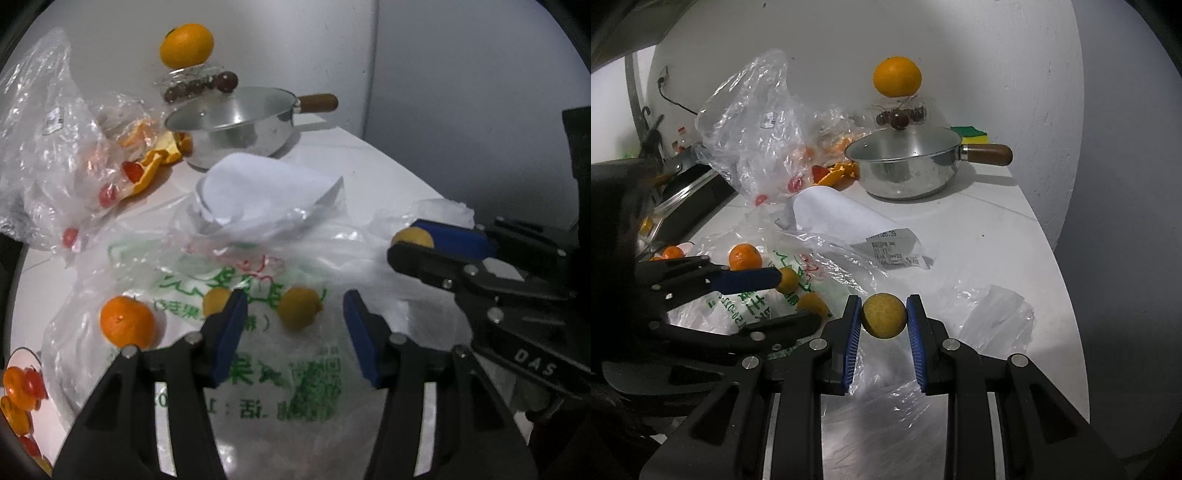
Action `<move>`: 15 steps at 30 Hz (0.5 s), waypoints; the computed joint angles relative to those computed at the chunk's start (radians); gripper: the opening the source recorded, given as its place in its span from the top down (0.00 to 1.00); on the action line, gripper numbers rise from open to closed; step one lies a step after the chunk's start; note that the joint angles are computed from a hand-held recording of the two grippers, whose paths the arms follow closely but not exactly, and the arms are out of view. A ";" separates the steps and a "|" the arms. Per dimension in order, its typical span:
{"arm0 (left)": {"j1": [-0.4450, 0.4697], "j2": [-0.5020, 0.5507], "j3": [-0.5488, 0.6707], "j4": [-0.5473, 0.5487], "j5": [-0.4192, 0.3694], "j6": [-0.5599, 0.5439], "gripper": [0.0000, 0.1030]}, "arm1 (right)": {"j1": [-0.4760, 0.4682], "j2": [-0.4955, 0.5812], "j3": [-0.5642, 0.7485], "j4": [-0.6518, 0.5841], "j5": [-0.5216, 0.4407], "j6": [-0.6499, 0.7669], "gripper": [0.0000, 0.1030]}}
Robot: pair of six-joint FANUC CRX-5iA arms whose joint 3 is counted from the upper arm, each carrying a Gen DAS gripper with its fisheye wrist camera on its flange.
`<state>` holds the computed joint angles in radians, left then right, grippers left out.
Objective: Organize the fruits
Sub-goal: 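Grasp a small yellow fruit with the right gripper while the left gripper grasps another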
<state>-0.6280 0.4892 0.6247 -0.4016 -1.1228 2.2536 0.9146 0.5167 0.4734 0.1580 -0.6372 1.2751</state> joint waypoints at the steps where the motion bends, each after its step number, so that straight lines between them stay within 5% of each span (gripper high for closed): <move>1: 0.004 0.004 0.002 0.008 0.000 -0.006 0.52 | -0.001 0.002 0.003 -0.005 -0.001 0.002 0.74; 10: 0.019 0.023 0.000 0.057 0.031 -0.049 0.72 | -0.002 0.005 0.006 0.010 -0.004 -0.003 0.74; 15: 0.019 0.009 -0.017 0.061 0.044 -0.051 0.73 | 0.001 0.005 0.005 0.022 -0.007 -0.015 0.74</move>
